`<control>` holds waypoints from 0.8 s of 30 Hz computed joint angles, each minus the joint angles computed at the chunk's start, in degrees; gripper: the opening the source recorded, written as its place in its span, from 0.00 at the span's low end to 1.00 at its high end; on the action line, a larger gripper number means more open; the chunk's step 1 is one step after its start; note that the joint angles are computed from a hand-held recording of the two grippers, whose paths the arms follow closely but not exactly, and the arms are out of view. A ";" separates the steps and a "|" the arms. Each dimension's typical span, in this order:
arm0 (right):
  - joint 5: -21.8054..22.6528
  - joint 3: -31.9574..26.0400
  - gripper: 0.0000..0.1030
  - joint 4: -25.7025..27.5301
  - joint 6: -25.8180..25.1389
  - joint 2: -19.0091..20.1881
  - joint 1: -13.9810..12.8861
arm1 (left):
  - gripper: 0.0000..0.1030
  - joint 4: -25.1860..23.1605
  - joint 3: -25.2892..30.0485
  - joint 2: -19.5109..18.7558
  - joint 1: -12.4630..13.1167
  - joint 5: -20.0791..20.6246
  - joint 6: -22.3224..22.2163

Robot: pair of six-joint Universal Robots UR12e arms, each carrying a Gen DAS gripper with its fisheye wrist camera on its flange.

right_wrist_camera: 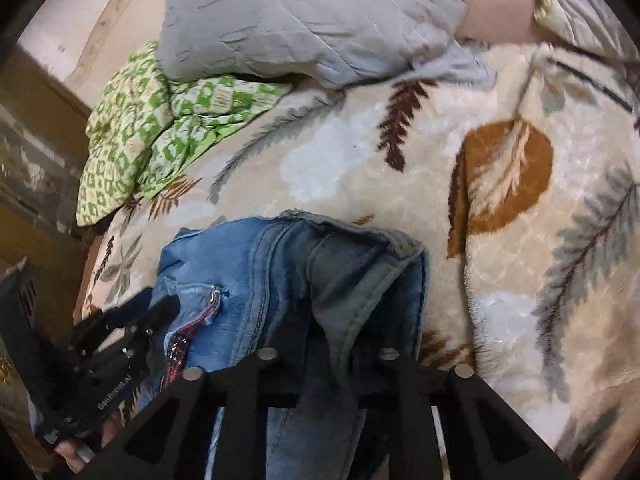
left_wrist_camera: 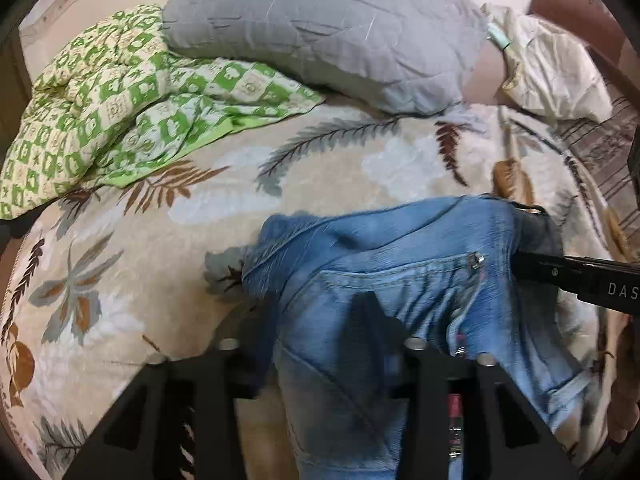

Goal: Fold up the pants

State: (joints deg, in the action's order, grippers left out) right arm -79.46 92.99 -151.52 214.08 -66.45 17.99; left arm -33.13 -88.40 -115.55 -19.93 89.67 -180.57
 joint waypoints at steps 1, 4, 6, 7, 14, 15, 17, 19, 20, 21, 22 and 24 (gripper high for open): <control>1.33 0.94 0.32 -2.33 0.78 -0.48 -0.39 | 0.64 0.36 -0.08 0.14 0.28 -0.57 -0.51; 1.15 2.55 0.69 -7.36 2.96 -1.42 -1.00 | 0.68 2.78 -0.53 0.47 1.13 -1.73 -2.11; 1.63 2.80 0.71 -9.51 4.32 -1.40 -1.32 | 0.69 2.27 0.17 0.23 1.62 -2.21 -3.78; 3.43 3.03 0.71 -10.85 5.21 -1.24 -1.83 | 0.69 1.52 0.81 -0.15 1.75 -2.14 -4.22; 4.63 -0.15 0.40 -5.00 4.11 1.47 -2.37 | 0.55 -7.91 6.59 -4.25 3.29 -9.27 -5.12; 5.44 -0.06 0.35 -5.40 4.63 1.75 -2.48 | 0.49 -7.45 6.41 -4.31 3.01 -7.87 -5.55; 6.73 0.06 0.22 -6.09 5.25 2.02 -2.67 | 0.35 -5.94 5.83 -3.99 2.72 -6.99 -4.98; 5.71 -0.28 0.16 -5.75 3.48 1.62 -2.32 | 0.06 -5.99 5.77 -3.50 2.78 -7.93 -4.40; 5.18 -0.25 0.14 -6.44 3.03 1.32 -2.12 | 0.05 -4.88 5.41 -3.09 3.03 -9.25 -4.52; 4.64 -0.22 0.14 -6.72 2.62 1.02 -2.00 | 0.05 -3.81 5.05 -2.69 3.09 -9.53 -4.74; 3.52 -0.25 0.14 -6.70 1.91 0.68 -1.79 | 0.05 -2.88 4.81 -2.48 3.08 -9.66 -4.63; 2.93 -0.29 0.14 -6.27 1.60 0.82 -1.85 | 0.04 -1.29 4.59 -2.79 2.64 -8.45 -3.01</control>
State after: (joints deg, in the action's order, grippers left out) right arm -76.53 92.70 -157.79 215.68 -65.63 16.14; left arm -34.42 -83.80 -118.35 -17.29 81.21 -183.58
